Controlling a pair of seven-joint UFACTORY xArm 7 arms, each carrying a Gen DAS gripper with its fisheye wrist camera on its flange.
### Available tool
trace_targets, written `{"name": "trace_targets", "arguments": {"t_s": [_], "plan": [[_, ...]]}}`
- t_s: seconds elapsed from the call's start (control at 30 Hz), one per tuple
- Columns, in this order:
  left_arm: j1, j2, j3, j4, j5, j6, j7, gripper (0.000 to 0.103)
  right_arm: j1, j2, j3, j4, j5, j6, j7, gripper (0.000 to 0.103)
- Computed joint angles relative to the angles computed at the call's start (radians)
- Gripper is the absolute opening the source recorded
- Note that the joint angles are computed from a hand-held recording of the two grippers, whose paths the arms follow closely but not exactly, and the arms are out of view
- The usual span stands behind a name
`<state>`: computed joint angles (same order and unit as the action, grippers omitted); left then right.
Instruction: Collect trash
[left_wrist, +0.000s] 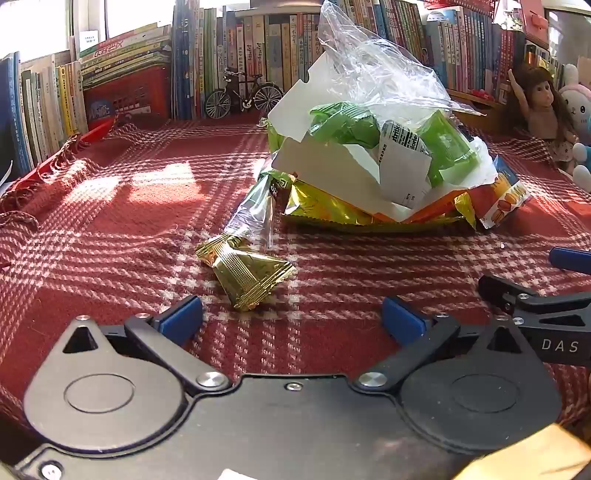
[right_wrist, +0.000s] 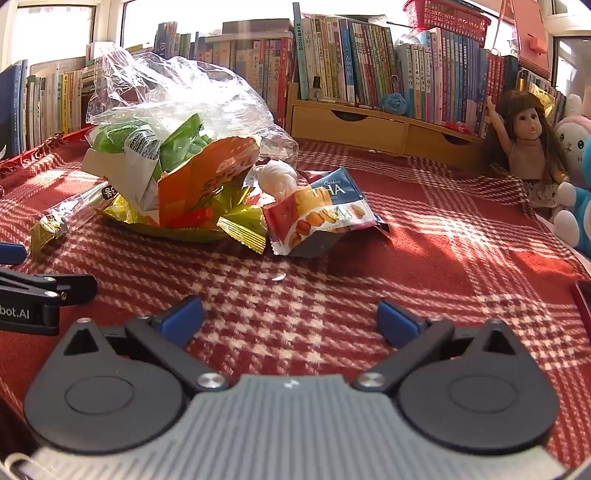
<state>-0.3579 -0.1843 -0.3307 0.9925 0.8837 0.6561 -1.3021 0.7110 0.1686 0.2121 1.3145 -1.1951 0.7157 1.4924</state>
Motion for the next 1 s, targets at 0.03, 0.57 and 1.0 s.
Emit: {"name": "trace_targets", "arguments": {"t_s": [0.03,0.57,1.0], "plan": [[0.002,-0.001,-0.001,-0.002,0.011,-0.003,-0.011,0.103,0.0,0.0,0.0,0.0,-0.002,0.001,0.001,0.103],[-0.007,0.001,0.008,-0.003,-0.008,-0.007,0.01,0.103,0.0,0.0,-0.001,0.0,0.001,0.0,0.0,0.103],[0.0,-0.001,0.002,-0.005,-0.01,-0.01,0.012,0.103,0.0,0.0,-0.001,-0.001,0.0,0.0,0.001,0.103]]}}
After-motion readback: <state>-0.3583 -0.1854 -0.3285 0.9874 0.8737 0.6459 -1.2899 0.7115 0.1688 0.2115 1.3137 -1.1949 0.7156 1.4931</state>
